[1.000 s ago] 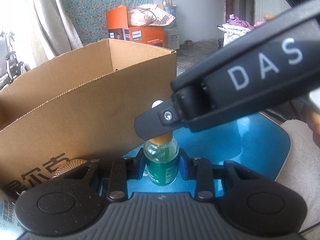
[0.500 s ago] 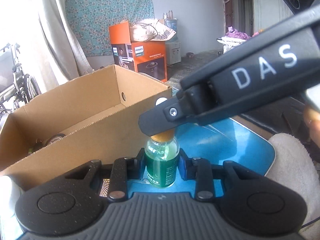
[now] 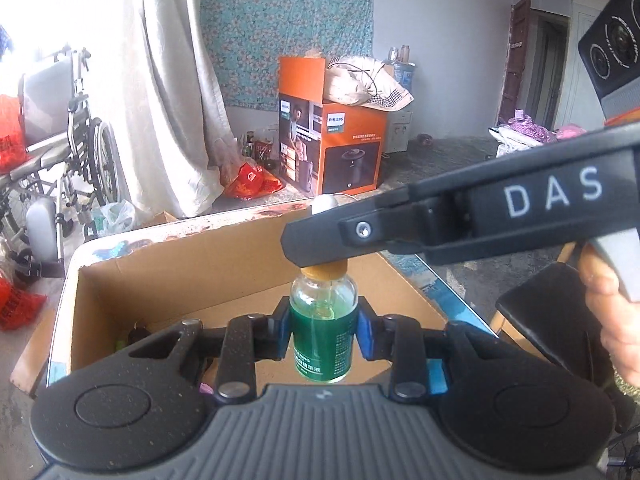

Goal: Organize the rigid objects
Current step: 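Lift the dropper bottle and carry it over the box, then lower the green dropper bottle into the box and open the right tool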

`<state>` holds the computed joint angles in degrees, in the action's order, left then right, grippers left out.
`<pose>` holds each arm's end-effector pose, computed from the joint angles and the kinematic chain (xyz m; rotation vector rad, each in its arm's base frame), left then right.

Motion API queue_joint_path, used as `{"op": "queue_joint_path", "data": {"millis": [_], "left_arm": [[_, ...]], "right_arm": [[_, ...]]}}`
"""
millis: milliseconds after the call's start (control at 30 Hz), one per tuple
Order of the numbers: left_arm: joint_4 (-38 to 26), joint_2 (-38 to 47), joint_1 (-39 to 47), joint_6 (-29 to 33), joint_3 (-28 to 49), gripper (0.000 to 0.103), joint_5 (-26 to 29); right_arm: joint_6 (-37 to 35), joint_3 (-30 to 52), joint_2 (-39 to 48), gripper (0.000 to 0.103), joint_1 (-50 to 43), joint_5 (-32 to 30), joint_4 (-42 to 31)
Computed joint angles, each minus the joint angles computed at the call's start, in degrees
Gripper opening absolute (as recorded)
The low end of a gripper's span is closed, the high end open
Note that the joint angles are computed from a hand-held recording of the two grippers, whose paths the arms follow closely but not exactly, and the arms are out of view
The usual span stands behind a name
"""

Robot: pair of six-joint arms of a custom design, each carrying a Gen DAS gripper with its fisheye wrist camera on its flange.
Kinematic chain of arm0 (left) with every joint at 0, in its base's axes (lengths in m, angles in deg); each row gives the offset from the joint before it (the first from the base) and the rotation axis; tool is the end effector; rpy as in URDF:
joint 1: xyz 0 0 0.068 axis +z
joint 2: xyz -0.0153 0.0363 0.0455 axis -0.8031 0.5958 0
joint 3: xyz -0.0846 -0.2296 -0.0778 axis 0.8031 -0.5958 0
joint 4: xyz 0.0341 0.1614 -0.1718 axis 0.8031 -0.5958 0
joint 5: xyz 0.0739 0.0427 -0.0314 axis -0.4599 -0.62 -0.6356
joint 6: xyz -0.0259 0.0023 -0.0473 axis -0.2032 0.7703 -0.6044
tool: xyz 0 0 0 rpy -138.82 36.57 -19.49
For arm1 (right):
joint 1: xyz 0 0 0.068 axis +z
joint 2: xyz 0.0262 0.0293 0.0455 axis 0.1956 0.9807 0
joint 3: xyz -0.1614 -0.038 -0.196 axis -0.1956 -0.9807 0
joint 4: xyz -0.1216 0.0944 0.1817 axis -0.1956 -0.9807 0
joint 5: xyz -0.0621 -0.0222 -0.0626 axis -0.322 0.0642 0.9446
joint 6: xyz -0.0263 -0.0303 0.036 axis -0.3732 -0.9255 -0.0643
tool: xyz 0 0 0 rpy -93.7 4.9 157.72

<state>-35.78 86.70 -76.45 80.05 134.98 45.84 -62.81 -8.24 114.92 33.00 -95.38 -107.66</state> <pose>0.2218 -0.0993 0.2736 0.5447 2.1843 -0.3481 0.2055 0.0927 0.2921 -0.3358 2.1447 0.6655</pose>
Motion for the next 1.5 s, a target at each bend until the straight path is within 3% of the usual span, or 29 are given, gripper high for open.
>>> {"op": "queue_joint_path", "data": {"millis": [100, 400, 600, 800, 967, 1067, 1200, 1333, 1500], "left_arm": [[-1.12, 9.40, 5.11, -0.20, 6.53, 0.033, 3.59], [-6.74, 34.57, 9.39, -1.35, 28.15, 0.031, 2.87], [-10.76, 44.89, 9.74, -2.28, 39.54, 0.031, 0.68], [-11.81, 47.48, 9.88, -2.46, 41.84, 0.037, 0.36], [-10.85, 46.72, 9.95, -2.90, 40.32, 0.039, 0.56], [-10.76, 45.81, 9.99, -3.23, 39.62, 0.047, 0.92], [-9.58, 42.49, 9.63, -3.27, 36.43, 0.060, 0.33], [-9.45, 37.77, 9.21, -3.30, 32.79, 0.065, -0.18], [-9.77, 27.67, 9.02, -2.04, 25.87, 0.074, 0.45]], "right_arm": [[-0.68, 8.33, 13.09, 0.019, -4.13, -4.90, 0.18], [-1.27, 27.71, 42.61, 0.019, -8.20, -8.47, -0.84], [-1.69, 37.79, 53.95, 0.018, -8.60, -8.41, -1.57], [-3.12, 46.47, 62.34, 0.019, -7.86, -6.72, -3.15], [-3.04, 47.51, 63.89, 0.021, -7.77, -6.71, -2.31], [-2.84, 47.17, 63.44, 0.022, -7.80, -7.24, -2.49], [-1.45, 43.96, 60.72, 0.034, -8.23, -8.05, -1.17], [-0.11, 35.36, 53.10, 0.040, -8.99, -7.92, 2.72], [1.90, 20.26, 36.97, 0.041, -11.28, -8.53, 6.99]]}}
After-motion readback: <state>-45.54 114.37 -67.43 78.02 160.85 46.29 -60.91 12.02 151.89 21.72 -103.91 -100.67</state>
